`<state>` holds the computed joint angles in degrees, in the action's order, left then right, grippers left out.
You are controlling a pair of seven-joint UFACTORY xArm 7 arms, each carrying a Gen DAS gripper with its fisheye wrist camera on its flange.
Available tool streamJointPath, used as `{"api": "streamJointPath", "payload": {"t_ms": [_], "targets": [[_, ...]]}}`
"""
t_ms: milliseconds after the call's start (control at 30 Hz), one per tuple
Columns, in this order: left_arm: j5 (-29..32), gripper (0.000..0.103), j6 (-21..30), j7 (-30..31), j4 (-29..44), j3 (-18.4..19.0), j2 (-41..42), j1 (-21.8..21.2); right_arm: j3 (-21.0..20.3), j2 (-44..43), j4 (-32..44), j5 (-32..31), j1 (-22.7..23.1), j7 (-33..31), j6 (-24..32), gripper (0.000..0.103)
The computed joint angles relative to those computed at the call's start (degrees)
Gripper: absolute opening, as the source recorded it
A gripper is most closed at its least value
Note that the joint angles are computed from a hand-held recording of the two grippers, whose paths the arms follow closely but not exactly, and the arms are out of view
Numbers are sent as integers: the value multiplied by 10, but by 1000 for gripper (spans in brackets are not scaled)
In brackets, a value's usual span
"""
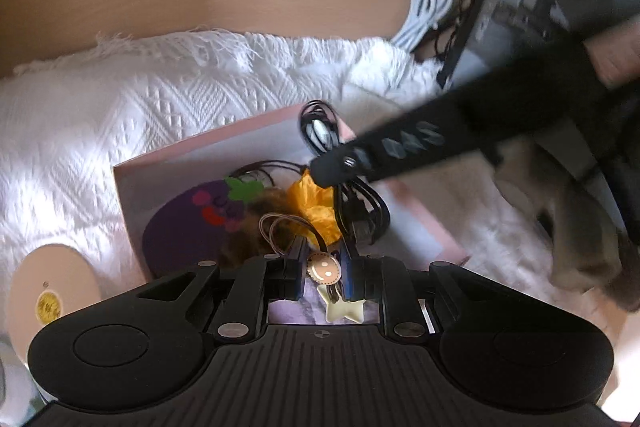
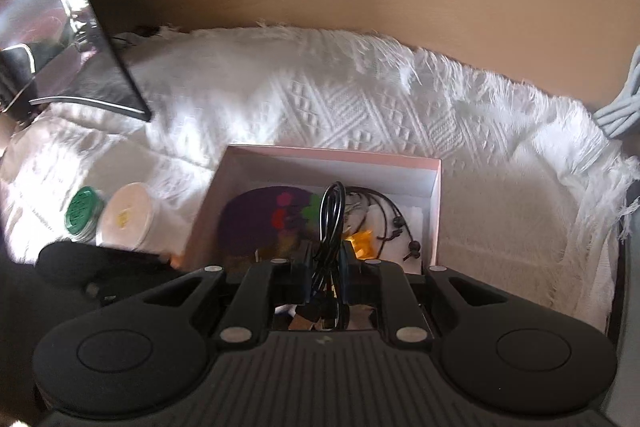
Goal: Organize soft objects
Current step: 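Lower both items into the pink box and open both tools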
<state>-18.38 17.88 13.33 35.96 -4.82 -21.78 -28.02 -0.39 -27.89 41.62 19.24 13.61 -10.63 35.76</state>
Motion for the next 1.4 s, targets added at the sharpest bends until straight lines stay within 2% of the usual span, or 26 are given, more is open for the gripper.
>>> {"api": "streamJointPath", "payload": {"t_ms": [67,200,333,433,533,667,833,967,1100,1267,1400], "targets": [[22,21,-7,-9,0,-14,7,11,-4,23,6,4,1,-3,-7,13],[29,21,-9,-1,3,-11,21,6,-5,58,18,17,1,-11,-9,13],[20,21,15,-1,18,-8,43,7,1,86,30,22,-4,-11,-14,13],[45,21,14,-31,18,-27,48,30,3,97,36,32,-3,-21,-20,13],[47,21,4,-38,13,-28,46,30,2,102,40,46,0,-36,-23,13],[78,24,-10,-73,4,-43,40,43,0,105,42,65,2,-52,-23,13],[63,24,-5,-62,-7,-22,16,22,-6,93,31,84,-1,-64,-12,14],[45,24,-18,-35,-21,-5,-4,4,-17,71,18,113,0,-76,4,22],[40,24,-25,-31,-37,1,-30,3,-19,28,-8,121,-1,-81,-10,25],[23,24,-13,-11,-50,23,-44,-14,-14,-27,-47,104,-3,-44,-57,25],[36,24,-10,-18,-39,5,-23,1,-14,-32,-51,81,0,-9,-50,25]]}}
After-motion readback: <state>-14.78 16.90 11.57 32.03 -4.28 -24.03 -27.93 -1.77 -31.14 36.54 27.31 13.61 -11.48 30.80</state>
